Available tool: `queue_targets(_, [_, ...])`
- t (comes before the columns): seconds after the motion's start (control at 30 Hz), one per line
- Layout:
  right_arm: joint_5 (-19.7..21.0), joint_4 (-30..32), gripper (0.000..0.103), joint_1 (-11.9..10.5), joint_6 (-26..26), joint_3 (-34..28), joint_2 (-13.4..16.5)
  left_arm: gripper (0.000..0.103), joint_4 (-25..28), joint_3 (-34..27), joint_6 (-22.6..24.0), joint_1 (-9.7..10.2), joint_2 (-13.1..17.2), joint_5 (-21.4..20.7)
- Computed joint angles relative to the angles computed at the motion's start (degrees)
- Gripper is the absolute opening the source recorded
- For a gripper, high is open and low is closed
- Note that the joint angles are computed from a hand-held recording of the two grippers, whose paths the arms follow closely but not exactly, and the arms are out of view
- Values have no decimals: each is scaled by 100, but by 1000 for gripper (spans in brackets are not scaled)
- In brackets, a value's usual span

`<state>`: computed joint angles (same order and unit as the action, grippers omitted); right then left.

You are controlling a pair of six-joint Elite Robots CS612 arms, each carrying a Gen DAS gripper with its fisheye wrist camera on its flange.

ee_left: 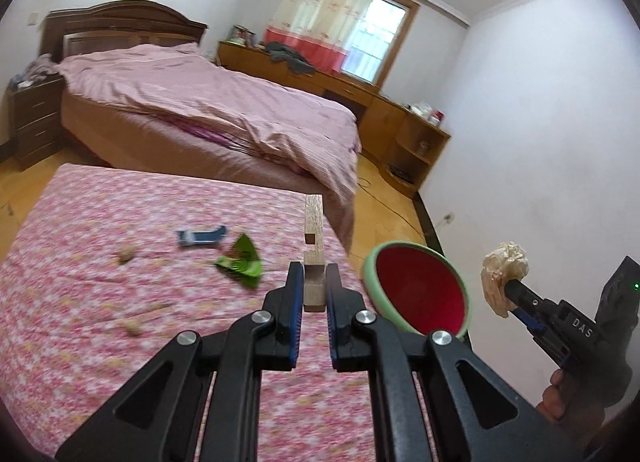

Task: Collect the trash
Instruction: 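Carry the wooden stick and tissue over the red bucket with both tools, then open both tools to drop the stick and tissue into the bucket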

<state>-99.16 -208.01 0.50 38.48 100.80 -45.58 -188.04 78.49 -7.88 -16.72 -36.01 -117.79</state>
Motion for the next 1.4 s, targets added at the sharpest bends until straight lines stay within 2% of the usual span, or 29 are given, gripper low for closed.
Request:
queue_targets(0.2, [24,-5,31,-180,255,120,23,9,358,-158,330,-235,29,1])
queue_targets(0.43, [245,90,31,-378,480,134,119,9,863,-380,680,-487,112,13])
queue_targets(0.57, [155,229,31,-450,491,120,188,9,1193,-574,890,-639,232,49])
queue_targets(0.97, [421,573,33,-716,639,-23,437,9,2270,-1236,1388,-934,642,17])
queue_targets(1.17, [489,652,36,-779,715,-34,475,9,2474,-1362,1505,-998,730,-22])
queue_targets(1.27, [509,624,36,-787,752,-25,480,19,2545,-1356,1483,-1010,720,-3])
queue_targets(1.3, [511,620,36,-790,751,-21,481,26,2530,-1347,1466,-1009,716,15])
queue_targets(1.4, [523,633,37,-797,741,-9,471,28,2484,-1322,1390,-1001,703,87])
